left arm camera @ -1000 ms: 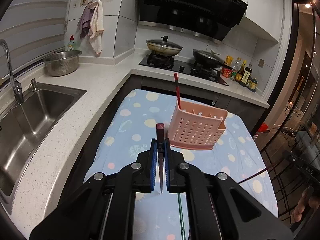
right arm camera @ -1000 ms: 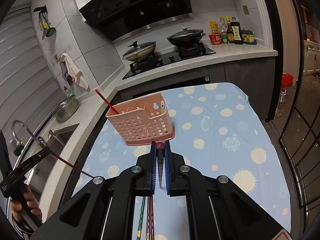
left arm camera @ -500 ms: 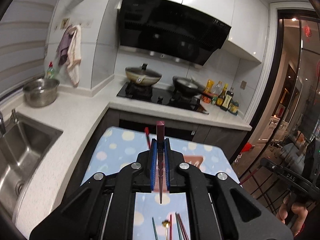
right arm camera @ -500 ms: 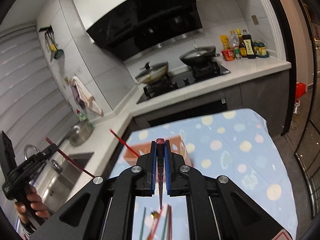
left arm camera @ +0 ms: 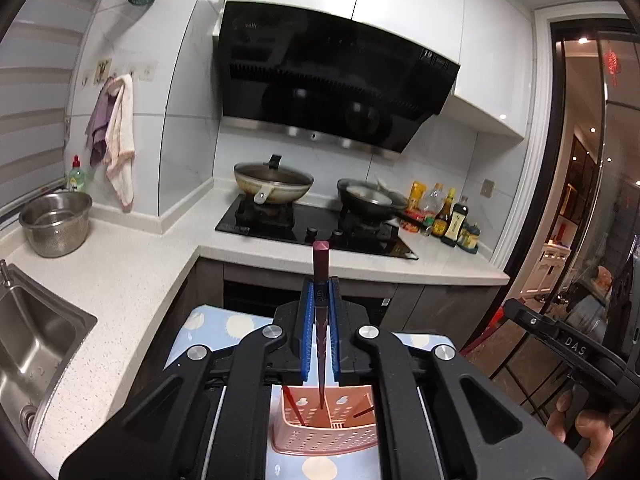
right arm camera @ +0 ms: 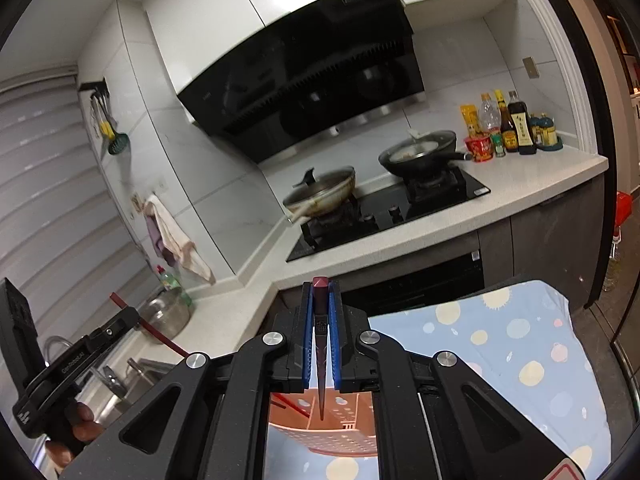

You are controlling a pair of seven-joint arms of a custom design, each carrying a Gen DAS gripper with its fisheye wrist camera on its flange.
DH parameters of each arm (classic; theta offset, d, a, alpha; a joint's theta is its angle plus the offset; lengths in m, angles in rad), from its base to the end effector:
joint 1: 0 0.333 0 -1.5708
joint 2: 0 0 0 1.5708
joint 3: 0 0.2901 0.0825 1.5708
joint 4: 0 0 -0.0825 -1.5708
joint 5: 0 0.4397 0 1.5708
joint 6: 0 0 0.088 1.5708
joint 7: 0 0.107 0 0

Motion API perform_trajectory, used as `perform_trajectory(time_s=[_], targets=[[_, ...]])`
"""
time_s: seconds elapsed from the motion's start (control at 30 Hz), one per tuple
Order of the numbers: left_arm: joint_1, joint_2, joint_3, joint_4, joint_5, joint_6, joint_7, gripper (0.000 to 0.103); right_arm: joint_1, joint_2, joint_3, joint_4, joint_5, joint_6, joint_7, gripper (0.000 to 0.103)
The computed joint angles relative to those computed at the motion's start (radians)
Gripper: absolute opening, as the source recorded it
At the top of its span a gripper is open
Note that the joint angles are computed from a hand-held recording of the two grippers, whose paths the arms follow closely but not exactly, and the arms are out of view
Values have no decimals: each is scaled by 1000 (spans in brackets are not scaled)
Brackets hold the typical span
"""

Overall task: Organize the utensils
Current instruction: 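Carry both chopsticks to the pink holder, insert them and open both tools, then withdraw both open tools from the holder back to the table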

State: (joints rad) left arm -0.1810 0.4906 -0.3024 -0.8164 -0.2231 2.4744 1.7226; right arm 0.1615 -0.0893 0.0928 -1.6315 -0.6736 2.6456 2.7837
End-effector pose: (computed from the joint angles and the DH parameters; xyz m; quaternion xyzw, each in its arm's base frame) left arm 0.6921 -0.2609 0.7926 -0.4441 0.6867 -0.5410 0.1964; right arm 0.6038 0.1773 0.7485 -0.4012 0.7151 -0.3148 0.4781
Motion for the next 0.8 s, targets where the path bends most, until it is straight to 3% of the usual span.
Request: perform_trajectory(time_s=[0.23,0.47,0.53,0.6,0.8], targets=[[-18,70,16,46,36,-76,-36,7,32,69,-25,21,126,-34,-116,7],[-17,86,17,37,46,-111,-51,7,65,100,-44,41,95,-81,-108,11],[-18,76,24,18,52,-105,-66,18,73,101,-45,47,55,-103,-89,24],[-16,41,31,-39,63,-70,-81,38,78,94,-45,42,17,-111,-70,32],[3,-24,27,-131,66,-33,-78,45,75,56,-34,3,14,-112,-70,32]])
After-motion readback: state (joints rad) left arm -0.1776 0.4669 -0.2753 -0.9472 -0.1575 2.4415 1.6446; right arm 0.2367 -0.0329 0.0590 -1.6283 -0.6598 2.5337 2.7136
